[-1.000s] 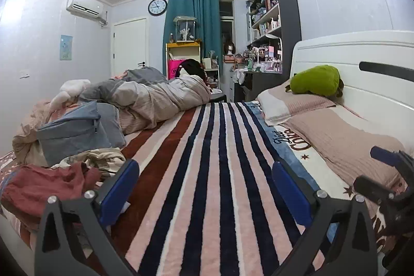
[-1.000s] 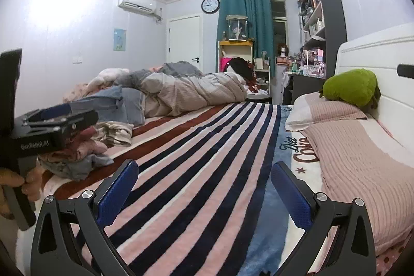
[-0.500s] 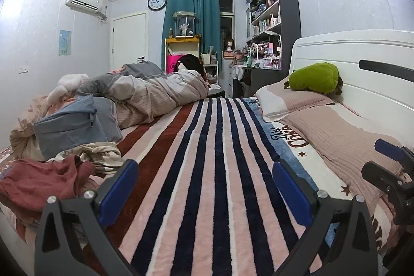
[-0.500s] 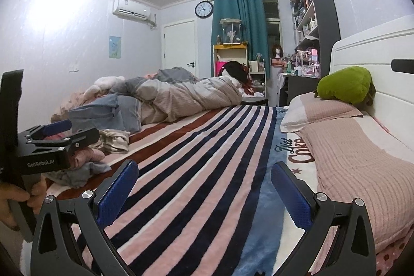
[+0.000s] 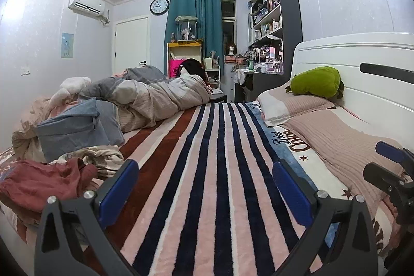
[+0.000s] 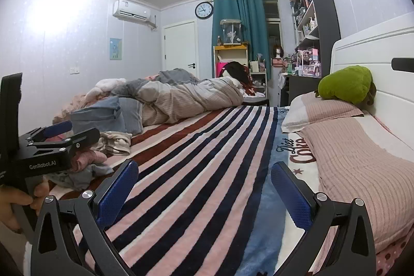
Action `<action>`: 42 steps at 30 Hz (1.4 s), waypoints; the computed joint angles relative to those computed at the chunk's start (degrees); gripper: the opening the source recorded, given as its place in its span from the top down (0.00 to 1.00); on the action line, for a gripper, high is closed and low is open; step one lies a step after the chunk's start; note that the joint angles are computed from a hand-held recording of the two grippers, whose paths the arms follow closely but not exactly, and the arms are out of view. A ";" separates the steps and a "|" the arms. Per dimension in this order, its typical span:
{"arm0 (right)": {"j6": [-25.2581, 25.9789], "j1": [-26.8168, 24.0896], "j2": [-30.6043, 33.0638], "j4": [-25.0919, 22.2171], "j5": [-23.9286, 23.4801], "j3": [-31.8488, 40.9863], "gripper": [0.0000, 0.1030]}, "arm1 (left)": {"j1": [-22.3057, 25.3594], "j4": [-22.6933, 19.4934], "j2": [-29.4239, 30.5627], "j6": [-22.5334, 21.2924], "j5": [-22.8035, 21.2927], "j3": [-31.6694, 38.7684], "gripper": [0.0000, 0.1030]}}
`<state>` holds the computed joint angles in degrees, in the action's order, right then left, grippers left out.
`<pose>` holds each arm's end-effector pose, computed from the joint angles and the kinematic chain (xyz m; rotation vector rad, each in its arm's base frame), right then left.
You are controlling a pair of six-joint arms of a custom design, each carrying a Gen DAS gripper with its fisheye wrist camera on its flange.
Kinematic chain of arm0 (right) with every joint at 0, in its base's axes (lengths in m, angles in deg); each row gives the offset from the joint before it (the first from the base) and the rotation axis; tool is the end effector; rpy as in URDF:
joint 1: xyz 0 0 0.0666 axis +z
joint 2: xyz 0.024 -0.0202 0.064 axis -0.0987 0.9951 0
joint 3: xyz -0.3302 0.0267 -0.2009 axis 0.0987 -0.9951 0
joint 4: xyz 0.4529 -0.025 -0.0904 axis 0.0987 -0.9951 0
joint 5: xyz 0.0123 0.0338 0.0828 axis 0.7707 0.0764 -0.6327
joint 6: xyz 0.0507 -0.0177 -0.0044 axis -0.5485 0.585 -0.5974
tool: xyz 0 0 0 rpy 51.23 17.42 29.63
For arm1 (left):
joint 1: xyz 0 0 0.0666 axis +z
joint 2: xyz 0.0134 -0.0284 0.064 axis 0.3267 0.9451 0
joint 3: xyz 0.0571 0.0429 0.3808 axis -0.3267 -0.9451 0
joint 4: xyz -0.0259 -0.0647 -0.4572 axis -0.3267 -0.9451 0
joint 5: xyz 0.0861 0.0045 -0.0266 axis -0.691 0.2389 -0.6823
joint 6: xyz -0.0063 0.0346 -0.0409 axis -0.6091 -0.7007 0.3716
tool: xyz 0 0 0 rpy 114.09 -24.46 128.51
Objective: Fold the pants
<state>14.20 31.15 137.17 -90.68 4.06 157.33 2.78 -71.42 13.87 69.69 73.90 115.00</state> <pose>0.5514 0.3815 0.5352 0.1672 1.8113 -0.0797 0.6738 -0.2067 0.5433 0.5031 1.8115 -0.3822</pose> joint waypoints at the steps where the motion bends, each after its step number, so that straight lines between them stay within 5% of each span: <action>1: -0.03 0.06 0.06 -0.14 0.02 0.13 0.01 | 0.00 0.15 -0.11 0.10 0.02 -0.20 0.01; 42: -0.63 0.05 0.07 0.10 -0.20 0.15 0.01 | 0.18 0.40 -0.27 1.19 0.34 -0.14 0.01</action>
<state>13.58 31.20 137.24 -90.58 3.87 157.48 2.97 -71.02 13.60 70.88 74.24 114.86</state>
